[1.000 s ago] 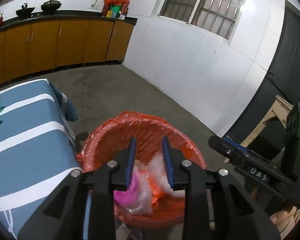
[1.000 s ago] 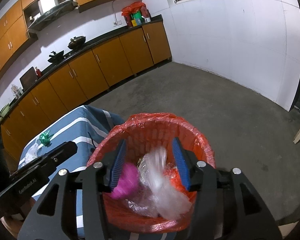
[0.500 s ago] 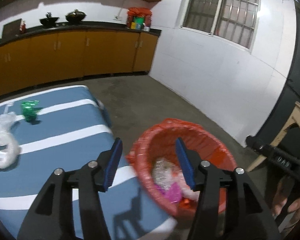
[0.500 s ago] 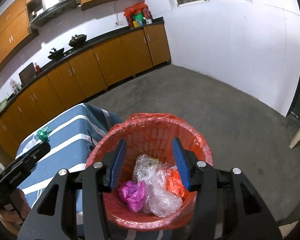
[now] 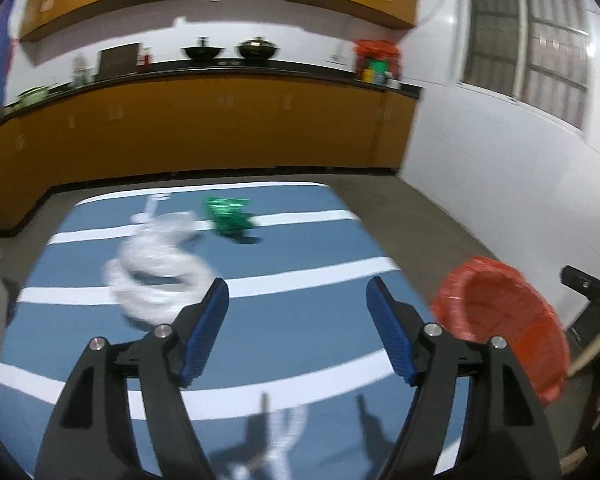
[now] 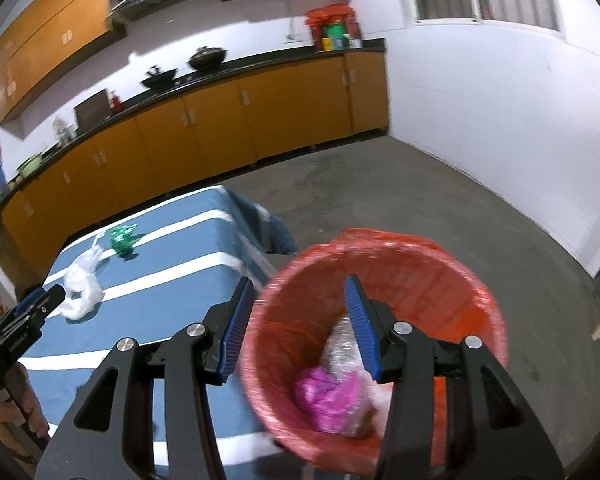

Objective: Collect trash
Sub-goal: 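Move both tools back over the remaining bags on the table, then grasp the clear bag with the right tool while the left tool grasps the green bag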

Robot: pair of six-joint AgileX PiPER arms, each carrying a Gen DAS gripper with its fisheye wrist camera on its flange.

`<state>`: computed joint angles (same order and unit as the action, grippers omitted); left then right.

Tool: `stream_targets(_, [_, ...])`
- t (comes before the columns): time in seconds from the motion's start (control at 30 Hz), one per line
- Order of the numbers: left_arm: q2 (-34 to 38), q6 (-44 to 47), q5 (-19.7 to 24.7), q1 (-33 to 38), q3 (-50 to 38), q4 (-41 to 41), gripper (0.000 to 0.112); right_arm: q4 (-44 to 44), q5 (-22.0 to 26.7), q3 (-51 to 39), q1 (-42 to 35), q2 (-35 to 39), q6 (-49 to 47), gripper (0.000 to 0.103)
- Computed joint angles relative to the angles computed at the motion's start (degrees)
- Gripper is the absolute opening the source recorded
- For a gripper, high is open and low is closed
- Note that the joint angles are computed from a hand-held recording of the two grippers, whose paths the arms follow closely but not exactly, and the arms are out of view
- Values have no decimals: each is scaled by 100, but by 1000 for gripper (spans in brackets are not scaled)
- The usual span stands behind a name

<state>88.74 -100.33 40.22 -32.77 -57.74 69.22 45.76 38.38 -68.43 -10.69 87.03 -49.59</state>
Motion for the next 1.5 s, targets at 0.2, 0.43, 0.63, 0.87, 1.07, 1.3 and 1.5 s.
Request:
stream_targets(0.2, [-774, -272, 261, 510, 888, 176, 72, -288, -325, -14, 1058, 60, 406, 49])
stream_targets(0.43, [-1696, -365, 568, 996, 1823, 256, 73, -630, -718, -357, 2552, 557, 1041, 49])
stream_targets(0.63, [-2170, -332, 466, 1577, 2287, 288, 73, -931, -801, -1049, 3666, 1398, 1555, 49])
stream_targets(0.87, [-2538, -170, -160, 2672, 2653, 331, 73, -1725, -705, -2088, 4438, 2402, 2491, 48])
stream_targets(1.07, [-2451, -191, -578, 3235, 2714, 491, 73, -2340, -384, -2887, 4622, 3092, 3207, 48])
stream_targets(1.3, [-2254, -316, -982, 3547, 2685, 689, 73, -2946, -85, -3143, 4677, 3384, 3586, 33])
stream_targets(1.5, [-2106, -433, -1196, 3592, 2610, 859, 73, -2805, -326, -2525, 4466, 3003, 3208, 14])
